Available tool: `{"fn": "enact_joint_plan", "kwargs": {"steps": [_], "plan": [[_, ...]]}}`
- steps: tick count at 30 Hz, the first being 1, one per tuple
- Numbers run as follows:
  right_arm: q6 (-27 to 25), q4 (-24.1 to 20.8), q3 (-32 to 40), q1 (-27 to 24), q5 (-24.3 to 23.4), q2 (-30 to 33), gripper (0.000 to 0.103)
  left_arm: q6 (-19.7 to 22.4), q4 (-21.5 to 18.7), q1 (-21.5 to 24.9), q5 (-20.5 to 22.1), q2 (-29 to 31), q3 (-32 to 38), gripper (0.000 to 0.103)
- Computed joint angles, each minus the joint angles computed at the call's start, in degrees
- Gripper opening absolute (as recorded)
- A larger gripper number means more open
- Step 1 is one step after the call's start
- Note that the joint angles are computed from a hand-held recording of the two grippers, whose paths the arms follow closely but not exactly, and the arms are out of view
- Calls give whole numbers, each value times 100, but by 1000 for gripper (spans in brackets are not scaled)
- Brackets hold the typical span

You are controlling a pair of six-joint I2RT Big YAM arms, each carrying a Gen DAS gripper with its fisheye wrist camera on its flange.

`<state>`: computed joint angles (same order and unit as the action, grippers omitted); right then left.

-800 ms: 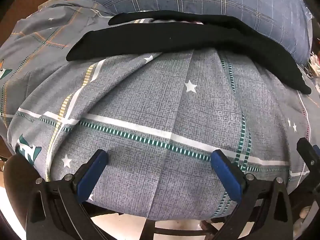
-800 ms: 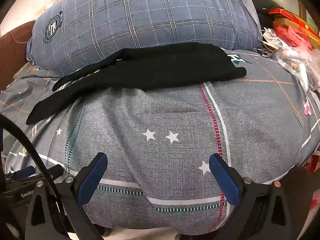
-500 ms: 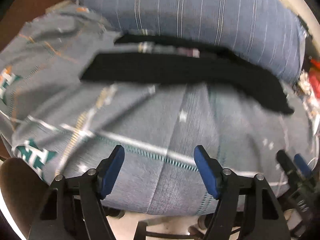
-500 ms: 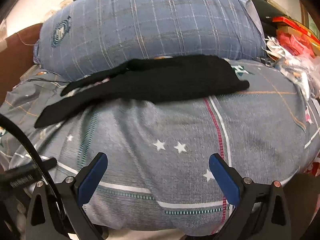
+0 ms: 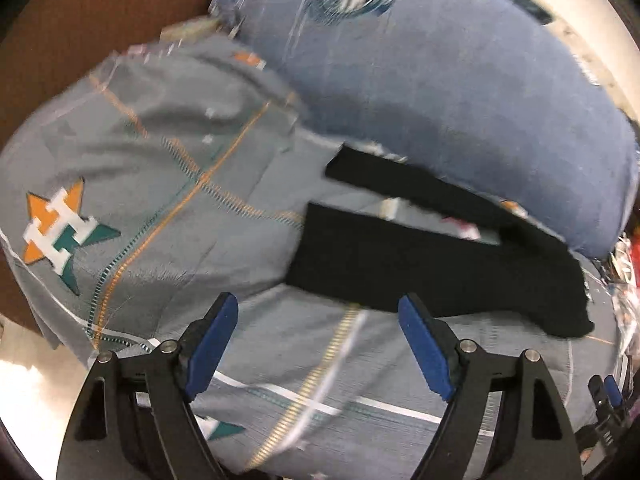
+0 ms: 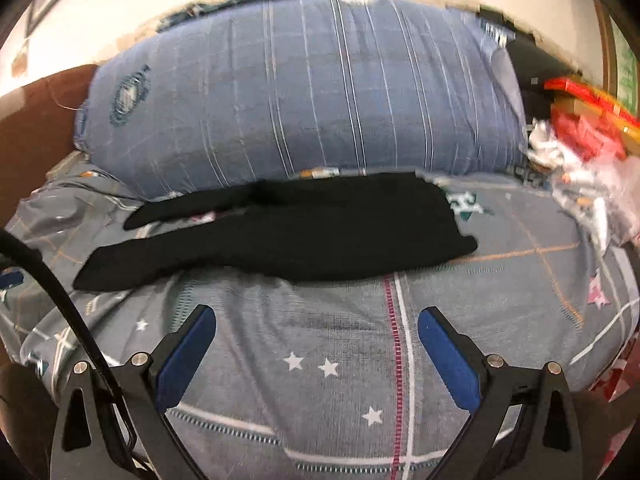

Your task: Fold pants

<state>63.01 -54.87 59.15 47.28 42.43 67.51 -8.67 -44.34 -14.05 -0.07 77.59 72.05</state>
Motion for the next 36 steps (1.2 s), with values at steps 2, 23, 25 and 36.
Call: {"fn": "enact_joint_plan", "kwargs": {"steps": [2, 23, 25, 36], "plan": [[-204, 212, -210, -328, -458, -130, 98, -9, -56, 163, 168, 262, 153, 82], [-787, 858, -411, -3435, -2577, 267, 19, 704, -1026, -24, 724, 2279, 1749, 19], [-899, 1106, -580, -3535, -2713, -46, 10, 622, -1192, 7, 862, 2308, 1888, 16], [-591, 653, -1329, -3715, -2566, -1695, 1, -81, -1392, -134, 442, 2326, 1869, 18]]}}
